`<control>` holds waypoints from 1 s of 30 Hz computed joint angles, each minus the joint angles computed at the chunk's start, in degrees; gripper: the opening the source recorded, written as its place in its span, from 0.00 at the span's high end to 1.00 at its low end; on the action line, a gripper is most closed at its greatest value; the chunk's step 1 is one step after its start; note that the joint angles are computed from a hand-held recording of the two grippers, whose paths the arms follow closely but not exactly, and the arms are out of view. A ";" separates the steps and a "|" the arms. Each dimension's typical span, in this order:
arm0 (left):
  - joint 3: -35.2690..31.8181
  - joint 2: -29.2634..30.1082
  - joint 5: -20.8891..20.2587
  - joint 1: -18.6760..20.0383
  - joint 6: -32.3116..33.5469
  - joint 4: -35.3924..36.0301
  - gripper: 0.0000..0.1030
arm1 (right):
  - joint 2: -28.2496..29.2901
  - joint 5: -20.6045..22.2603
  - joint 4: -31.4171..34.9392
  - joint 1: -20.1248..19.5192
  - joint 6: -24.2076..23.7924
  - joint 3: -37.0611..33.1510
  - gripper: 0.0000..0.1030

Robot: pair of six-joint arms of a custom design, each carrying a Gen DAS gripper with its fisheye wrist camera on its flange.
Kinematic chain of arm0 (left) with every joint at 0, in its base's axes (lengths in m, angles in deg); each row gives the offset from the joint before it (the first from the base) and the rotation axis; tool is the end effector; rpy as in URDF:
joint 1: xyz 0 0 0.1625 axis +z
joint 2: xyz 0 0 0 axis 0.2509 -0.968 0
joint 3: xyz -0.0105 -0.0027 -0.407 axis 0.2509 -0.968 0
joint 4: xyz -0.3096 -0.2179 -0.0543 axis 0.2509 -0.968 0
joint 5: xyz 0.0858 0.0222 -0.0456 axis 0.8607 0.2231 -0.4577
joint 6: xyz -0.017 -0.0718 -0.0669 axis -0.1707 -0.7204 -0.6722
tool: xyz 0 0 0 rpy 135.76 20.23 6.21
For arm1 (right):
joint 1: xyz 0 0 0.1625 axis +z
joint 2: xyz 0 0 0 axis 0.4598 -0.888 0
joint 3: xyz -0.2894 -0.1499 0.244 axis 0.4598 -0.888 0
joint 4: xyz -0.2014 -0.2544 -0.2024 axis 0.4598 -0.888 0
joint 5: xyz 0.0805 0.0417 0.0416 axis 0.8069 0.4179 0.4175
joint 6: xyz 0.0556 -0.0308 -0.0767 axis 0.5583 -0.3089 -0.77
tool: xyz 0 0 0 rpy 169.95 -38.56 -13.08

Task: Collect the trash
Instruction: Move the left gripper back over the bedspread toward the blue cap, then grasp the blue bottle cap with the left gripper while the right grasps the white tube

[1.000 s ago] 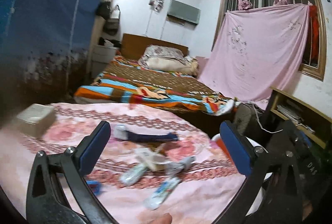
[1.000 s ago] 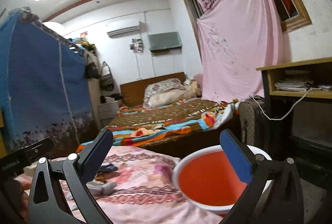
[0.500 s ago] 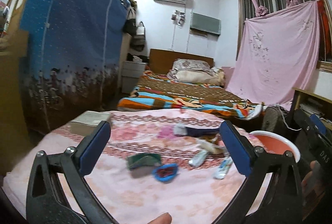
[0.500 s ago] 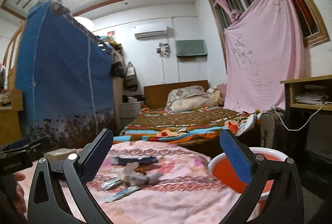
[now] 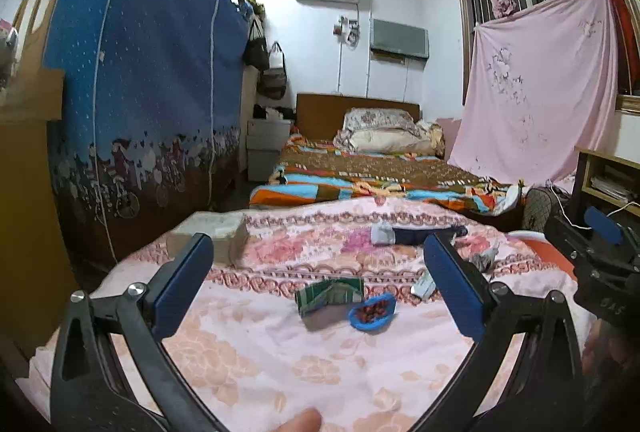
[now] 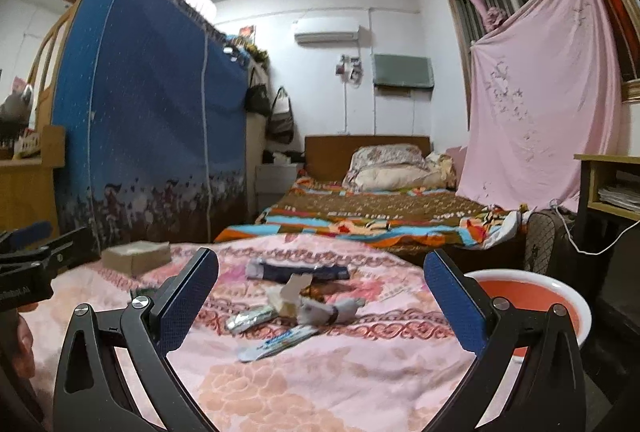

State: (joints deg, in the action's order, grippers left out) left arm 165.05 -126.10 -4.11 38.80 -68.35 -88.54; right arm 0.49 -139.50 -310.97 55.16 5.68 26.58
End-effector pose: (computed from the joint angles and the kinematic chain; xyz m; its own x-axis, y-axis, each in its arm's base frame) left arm -0.2007 -0.6107 0.0330 -0.7576 -0.0134 -0.6525 0.6338 0.2238 -0.7404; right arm 0.0668 -0.6287 0.1684 -0.6928 -0.1463 0.7061 -0.7209 0.1147 -0.6835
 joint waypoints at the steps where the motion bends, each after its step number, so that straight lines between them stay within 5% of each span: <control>1: -0.78 0.23 0.10 0.20 -1.02 1.68 0.11 | -0.02 -0.69 1.36 0.19 -0.32 -0.37 0.00; 7: -7.90 2.89 1.50 1.42 -9.56 15.88 0.16 | -0.21 -5.81 9.51 1.38 -1.35 -2.59 0.01; 13: -18.77 7.71 4.64 3.25 -19.19 34.26 0.41 | -1.09 -10.58 21.13 1.60 0.87 -5.08 0.22; 25: -42.54 18.75 10.69 6.51 -29.72 62.19 0.58 | -0.69 -17.74 38.87 2.37 4.44 -10.98 0.46; 30: -51.30 23.10 13.19 7.64 -32.11 70.93 0.67 | -0.41 -18.96 44.59 2.71 5.00 -13.19 0.49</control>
State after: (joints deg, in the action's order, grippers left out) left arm 113.75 -103.00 9.08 46.45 -100.46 -17.62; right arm 0.08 -158.45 -266.38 57.87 10.68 13.38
